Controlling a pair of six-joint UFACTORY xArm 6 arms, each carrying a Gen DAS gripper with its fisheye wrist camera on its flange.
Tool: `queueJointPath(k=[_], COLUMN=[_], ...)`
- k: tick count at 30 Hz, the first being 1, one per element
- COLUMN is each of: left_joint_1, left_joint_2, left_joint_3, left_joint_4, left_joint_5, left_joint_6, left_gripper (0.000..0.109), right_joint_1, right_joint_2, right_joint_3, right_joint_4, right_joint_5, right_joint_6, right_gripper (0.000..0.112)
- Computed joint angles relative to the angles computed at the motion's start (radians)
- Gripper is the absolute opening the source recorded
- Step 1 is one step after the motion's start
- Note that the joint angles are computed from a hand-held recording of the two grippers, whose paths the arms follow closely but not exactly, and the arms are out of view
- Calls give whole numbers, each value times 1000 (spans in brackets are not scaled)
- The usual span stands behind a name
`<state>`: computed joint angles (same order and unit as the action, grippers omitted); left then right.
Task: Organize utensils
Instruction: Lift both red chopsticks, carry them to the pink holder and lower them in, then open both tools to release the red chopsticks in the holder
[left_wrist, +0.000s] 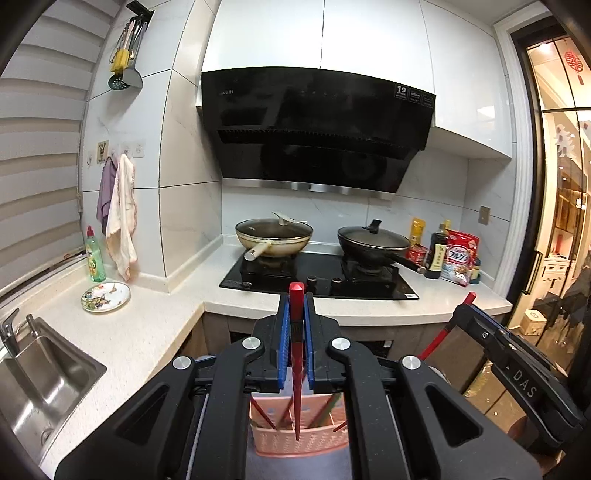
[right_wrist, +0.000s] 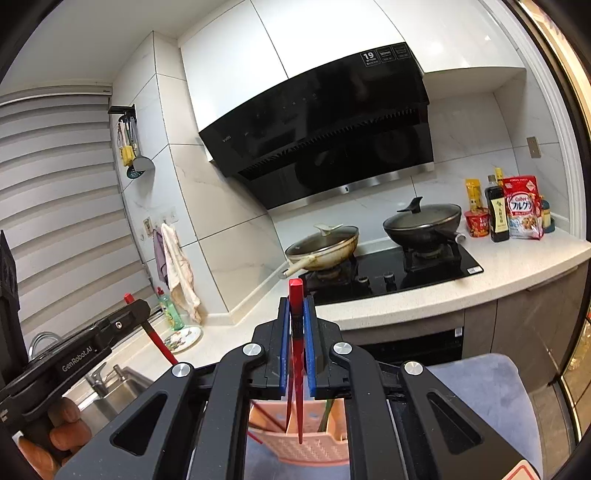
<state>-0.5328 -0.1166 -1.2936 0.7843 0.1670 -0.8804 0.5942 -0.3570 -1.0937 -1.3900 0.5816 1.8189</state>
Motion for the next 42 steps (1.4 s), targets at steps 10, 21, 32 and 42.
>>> queueJointPath(k=[10,21,32,42], left_joint_1=[30,38,19,12], left_joint_2=[142,223,223,130], left_joint_3=[-100,-103,-66,4], left_joint_4=[53,-1,-34,96], left_joint_5=[-10,-18,-11,41], left_joint_6=[-45,-1,44,-89], left_gripper=[7,7,14,35], right_joint_1=[-87,-115,-90,-38], right_joint_2=[153,238,266,154], right_joint_3=[-66,-40,-36,36], right_joint_4=[0,24,51,64], right_joint_5=[-106,-180,-159,-104], right_joint_6=[17,30,-10,-25], right_gripper=[8,8,12,26])
